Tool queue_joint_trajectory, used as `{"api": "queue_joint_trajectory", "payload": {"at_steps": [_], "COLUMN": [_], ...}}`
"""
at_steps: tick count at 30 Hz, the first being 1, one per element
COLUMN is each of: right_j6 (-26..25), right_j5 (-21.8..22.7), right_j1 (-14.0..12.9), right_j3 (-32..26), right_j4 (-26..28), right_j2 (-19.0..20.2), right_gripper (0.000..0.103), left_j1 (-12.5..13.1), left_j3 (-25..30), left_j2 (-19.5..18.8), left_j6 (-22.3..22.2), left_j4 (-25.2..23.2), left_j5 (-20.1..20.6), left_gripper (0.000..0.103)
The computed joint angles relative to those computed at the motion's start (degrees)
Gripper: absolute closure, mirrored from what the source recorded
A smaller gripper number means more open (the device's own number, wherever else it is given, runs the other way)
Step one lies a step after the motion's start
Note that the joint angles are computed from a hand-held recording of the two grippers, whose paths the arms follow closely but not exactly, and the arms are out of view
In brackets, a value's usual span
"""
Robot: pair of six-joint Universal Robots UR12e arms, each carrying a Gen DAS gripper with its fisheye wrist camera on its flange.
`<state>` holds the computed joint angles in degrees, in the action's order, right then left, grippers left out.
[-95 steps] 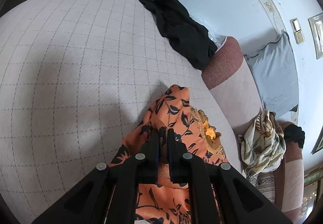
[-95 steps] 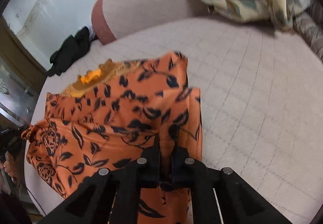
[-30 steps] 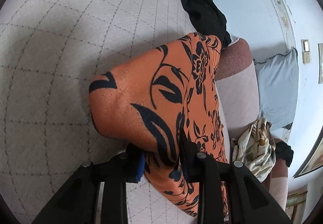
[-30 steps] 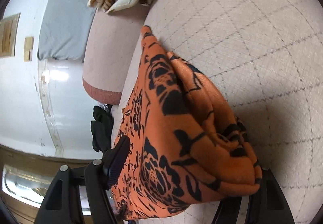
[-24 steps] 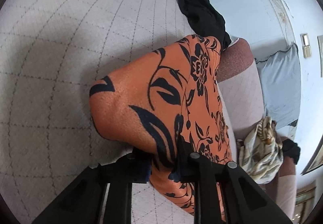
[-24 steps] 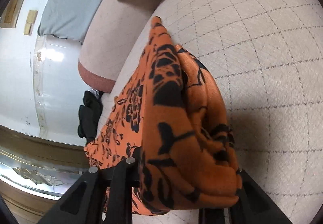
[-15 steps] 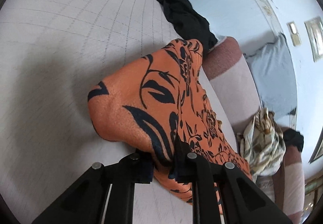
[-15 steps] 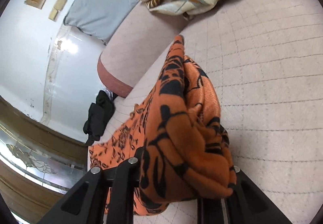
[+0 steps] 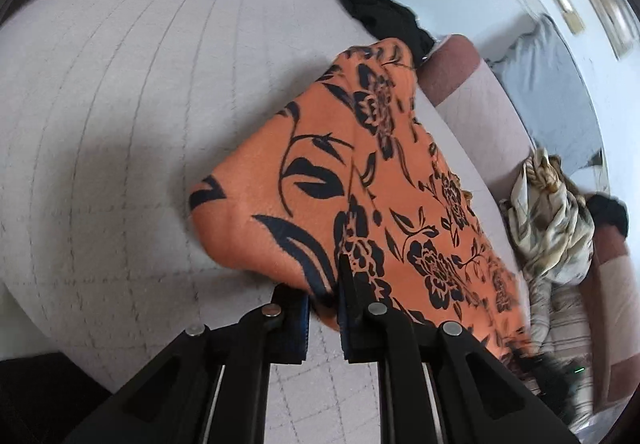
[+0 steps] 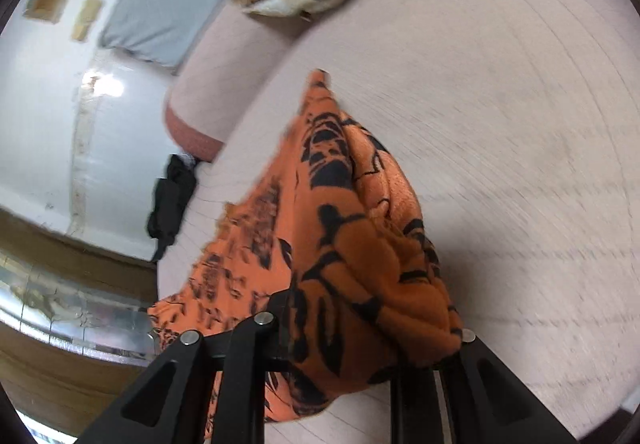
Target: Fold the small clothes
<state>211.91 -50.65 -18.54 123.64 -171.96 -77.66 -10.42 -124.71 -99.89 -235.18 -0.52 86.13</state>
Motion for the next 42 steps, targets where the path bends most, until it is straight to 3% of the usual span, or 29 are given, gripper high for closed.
{"api": "queue_joint_trajectory", "payload": {"at_steps": [1,3,6,7,8,9,10,12,14,15,16,18,20,21,23,24,27,30,31,33,35,37,39,42], "right_j6": [0.1,2.9,6.8,6.8,7.2,8.1,9.2,6.8,2.3,-1.6,-3.5,-7.8,-12.0,-12.9,-12.2,-11.8,-11.1,-10.3,-10.3,-10.3,-10.5,-11.6,-12.2,-11.2], "right_j5": [0.9,3.4,4.6,3.8,1.4,-1.8,-7.1,-11.3,-13.3,-12.6,-12.3,-10.0,-9.0,-9.5,-10.8,-10.3,-10.3,-10.8,-10.6,-9.7,-11.7,-13.4,-13.9,-12.6], "right_j1": [-0.4,-1.5,-3.6,-4.3,-4.8,-5.0,-4.9,-4.3,-3.3,-2.7,-1.9,-0.4,1.8,2.5,3.4,3.2,3.4,4.4,4.9,5.7,7.1,8.1,8.2,8.1], "right_j3": [-0.2,-0.3,0.9,1.3,1.9,2.7,3.7,4.0,4.0,3.6,3.2,2.2,0.3,-0.1,-2.1,-2.2,-3.6,-5.1,-6.1,-8.4,-11.4,-14.6,-16.7,-18.1], "right_j4": [2.2,5.1,3.6,3.0,2.3,0.4,-3.6,-6.5,-9.8,-10.0,-9.5,-6.9,-0.9,1.9,10.5,11.9,12.8,9.4,9.7,9.9,10.9,13.9,17.1,16.9], "right_j2": [0.3,0.8,0.0,-0.6,-1.7,-2.7,-4.0,-5.3,-5.9,-6.0,-5.9,-5.3,-4.1,-3.9,-2.3,-1.9,-1.4,-0.4,0.0,1.6,3.5,5.9,7.7,9.0], "right_gripper": [0.079,0.073,0.068,0.066,0.054,0.041,0.039,0.039,0.04,0.043,0.046,0.065,0.066,0.066,0.068,0.07,0.067,0.067,0.067,0.067,0.067,0.066,0.067,0.067], "left_j1": [0.7,0.6,-1.5,-2.6,-3.2,-3.7,-4.1,-4.7,-5.0,-5.1,-5.1,-4.8,-3.9,-3.3,-3.3,-3.3,-3.3,-6.6,-7.1,-6.6,-5.8,-6.0,-6.1,-6.0], "left_j3": [-0.5,-0.8,-1.2,-1.1,-1.1,-0.8,-0.3,1.0,3.0,4.3,5.4,7.1,8.3,8.0,6.7,6.8,6.8,9.0,9.2,8.9,8.6,8.7,8.7,8.6], "left_j2": [0.5,1.8,4.8,5.7,6.1,6.5,6.7,6.2,4.8,3.8,2.7,0.9,-0.6,-1.1,-1.5,-1.6,-2.1,-4.1,-4.4,-4.2,-3.9,-4.1,-4.5,-4.5], "left_j6": [-0.8,0.7,6.5,8.2,9.3,11.0,12.7,15.8,19.9,20.7,21.0,20.5,18.9,18.6,20.1,21.0,25.0,33.4,34.1,33.0,33.1,33.4,33.5,33.7], "left_j4": [0.4,-0.5,-4.6,-5.5,-5.5,-5.0,-4.7,-4.0,-4.9,-6.7,-8.0,-11.9,-19.0,-19.8,-15.8,-15.8,-14.6,-17.3,-17.5,-17.2,-17.0,-16.7,-15.8,-15.6], "left_j5": [-1.3,0.1,8.8,13.4,15.7,17.8,19.2,20.4,19.8,19.6,19.3,18.3,15.5,14.3,14.9,14.6,13.0,20.1,21.4,19.9,17.9,18.4,18.9,18.7], "left_gripper": [0.091,0.091,0.091,0.091,0.091,0.091,0.091,0.088,0.073,0.056,0.046,0.045,0.045,0.045,0.039,0.037,0.015,0.002,0.001,0.0,0.0,0.0,0.0,0.0]}}
